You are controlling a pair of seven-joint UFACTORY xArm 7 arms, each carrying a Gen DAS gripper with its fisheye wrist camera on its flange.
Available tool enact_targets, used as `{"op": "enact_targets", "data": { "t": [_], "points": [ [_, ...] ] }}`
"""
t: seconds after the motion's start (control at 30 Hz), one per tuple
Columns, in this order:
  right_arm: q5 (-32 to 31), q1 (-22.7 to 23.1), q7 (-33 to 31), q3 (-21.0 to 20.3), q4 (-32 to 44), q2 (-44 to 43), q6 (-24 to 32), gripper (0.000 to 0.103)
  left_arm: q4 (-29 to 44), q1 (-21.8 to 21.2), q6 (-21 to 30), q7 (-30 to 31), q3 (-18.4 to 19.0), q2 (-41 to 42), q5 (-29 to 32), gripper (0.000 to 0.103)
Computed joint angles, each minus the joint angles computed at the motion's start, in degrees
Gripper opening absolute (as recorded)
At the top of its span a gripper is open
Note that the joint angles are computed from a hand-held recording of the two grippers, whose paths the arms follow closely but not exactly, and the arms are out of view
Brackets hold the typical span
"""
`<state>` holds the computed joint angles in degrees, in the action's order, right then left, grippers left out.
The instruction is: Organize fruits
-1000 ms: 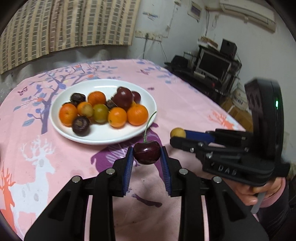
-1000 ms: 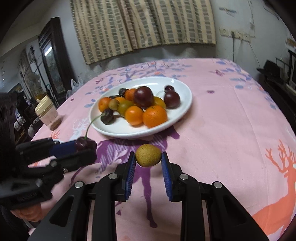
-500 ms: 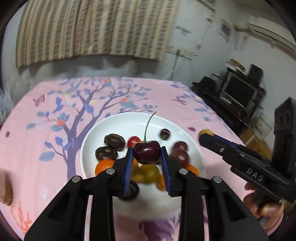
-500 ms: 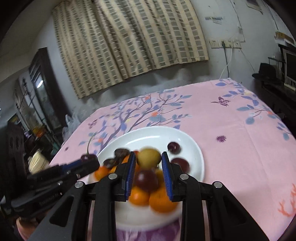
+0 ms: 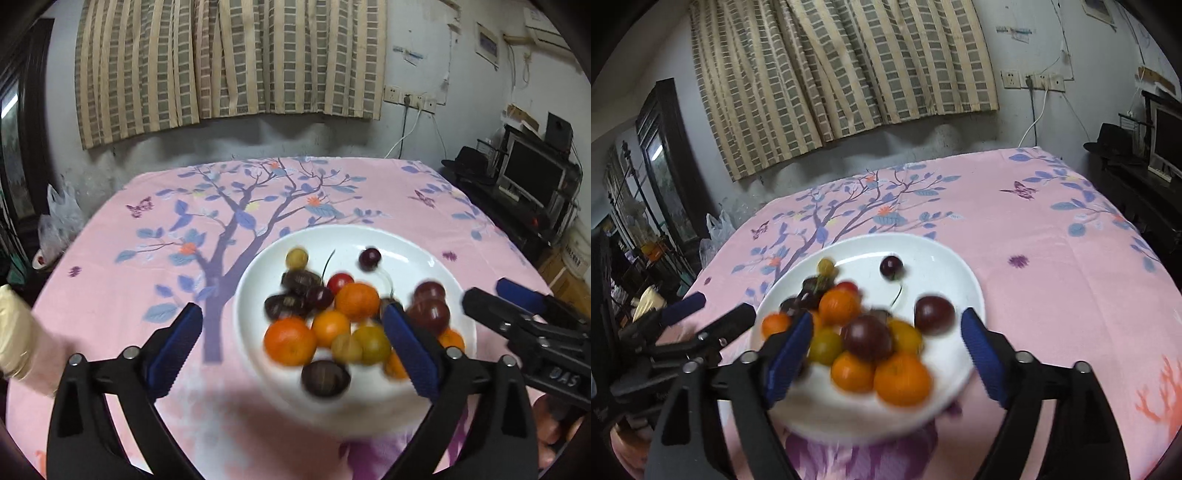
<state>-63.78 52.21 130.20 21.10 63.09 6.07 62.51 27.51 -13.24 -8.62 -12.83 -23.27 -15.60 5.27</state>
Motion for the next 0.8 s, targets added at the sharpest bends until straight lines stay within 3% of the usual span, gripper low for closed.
{"op": "enact_targets", "data": {
  "t": [0.1, 0.2, 0.3, 0.43, 0.67, 0.8],
  "points": [
    [1.5, 3.3, 2.7, 2.1, 0.8, 1.5, 4.2, 0.093, -6.9, -13.2, 0.8, 2.0, 13.9, -6.0, 0.5, 0.098],
    [5.7, 6.9, 3.3, 2.8, 4.2, 5.5, 7.3, 0.097, -13.2, -21.5, 3.3, 5.2, 22.7, -12.7, -0.9, 0.098],
    [8.0, 10.2, 2.1, 2.0, 7.1, 8.4, 9.1, 0.097, -18.1, -19.4, 3.9, 4.4, 20.6, -18.2, -2.1, 0.098],
    [9.9, 15.4, 0.3, 0.2, 12.7, 12.6, 17.7, 0.097, -22.7, -17.4, 2.9, 4.0, 18.4, -22.2, -2.6, 0.098],
    [8.7, 16.8, 4.1, -0.8, 9.4, 10.1, 15.3, 0.097, -23.9, -16.7, 2.5, 3.4, 18.8, -23.2, -2.2, 0.098],
    [9.2, 16.1, 2.7, -0.6, 9.8, 10.5, 14.5, 0.097, -23.5, -16.5, 3.2, 3.3, 18.4, -23.1, -2.1, 0.098]
  ]
}}
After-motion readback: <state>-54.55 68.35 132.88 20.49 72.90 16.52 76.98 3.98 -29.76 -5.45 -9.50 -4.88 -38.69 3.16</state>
